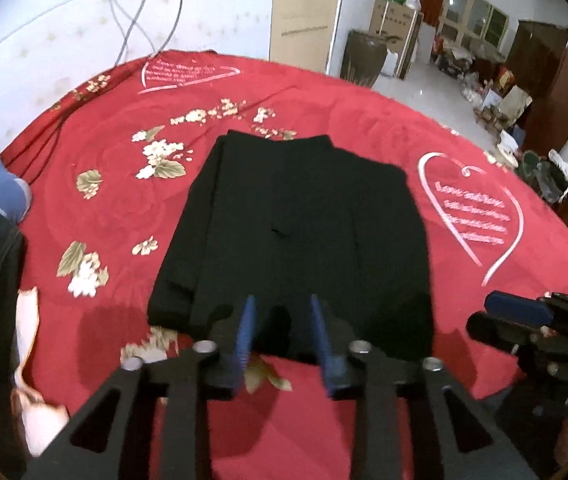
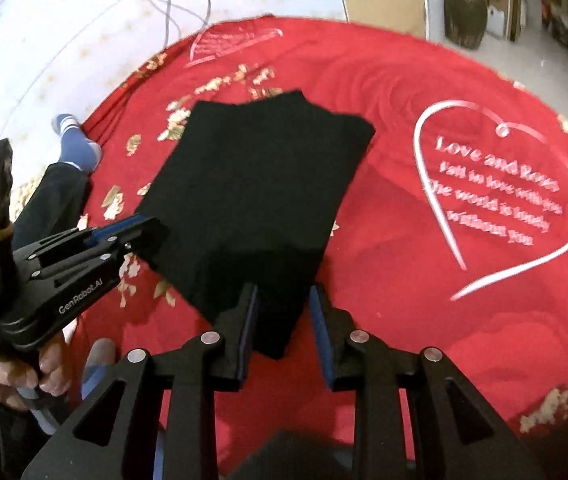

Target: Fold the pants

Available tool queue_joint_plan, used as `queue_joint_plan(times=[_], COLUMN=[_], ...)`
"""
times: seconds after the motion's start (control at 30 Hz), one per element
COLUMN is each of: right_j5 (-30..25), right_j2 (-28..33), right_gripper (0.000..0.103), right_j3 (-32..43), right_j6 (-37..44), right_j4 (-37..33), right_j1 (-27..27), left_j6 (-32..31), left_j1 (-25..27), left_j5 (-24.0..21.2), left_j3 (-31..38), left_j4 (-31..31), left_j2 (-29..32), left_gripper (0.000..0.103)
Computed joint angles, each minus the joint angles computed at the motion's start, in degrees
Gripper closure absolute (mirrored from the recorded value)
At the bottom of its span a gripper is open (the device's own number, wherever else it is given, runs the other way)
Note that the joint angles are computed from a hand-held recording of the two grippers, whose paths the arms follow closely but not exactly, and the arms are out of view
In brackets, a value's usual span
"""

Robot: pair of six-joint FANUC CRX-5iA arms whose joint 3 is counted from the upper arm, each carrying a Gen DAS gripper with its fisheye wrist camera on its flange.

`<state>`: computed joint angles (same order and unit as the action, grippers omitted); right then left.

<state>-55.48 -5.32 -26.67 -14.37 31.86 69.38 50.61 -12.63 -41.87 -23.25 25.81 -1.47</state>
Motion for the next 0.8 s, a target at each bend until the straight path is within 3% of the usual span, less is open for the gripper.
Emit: queue_joint_plan(times=[0.07,0.33,0.8], right_j5=[-1.1,-4.7,-2.5], right_j2=[0.1,1.9,1.7], right_gripper=[0.052,0.052,0.052], right_j3=[-0.3,0.6,-0.9], right_j6=[-2.5,-1.3,-1.2], right_j4=[2.1,0.4,-0.2], right_j1=[1.8,4.7,4.6], left_j6=[-0.8,2.1,4.2], left_j1=[0.2,0.2,-0.9], left_j5=[0.6,1.3,1.2], left_j3=[-2.2,-4.7,-4.3], left_j4=[1.1,-1.2,-3.5], left_j2=[-2.5,-5.5,-3.3], left_gripper=[0.060,0.060,0.060])
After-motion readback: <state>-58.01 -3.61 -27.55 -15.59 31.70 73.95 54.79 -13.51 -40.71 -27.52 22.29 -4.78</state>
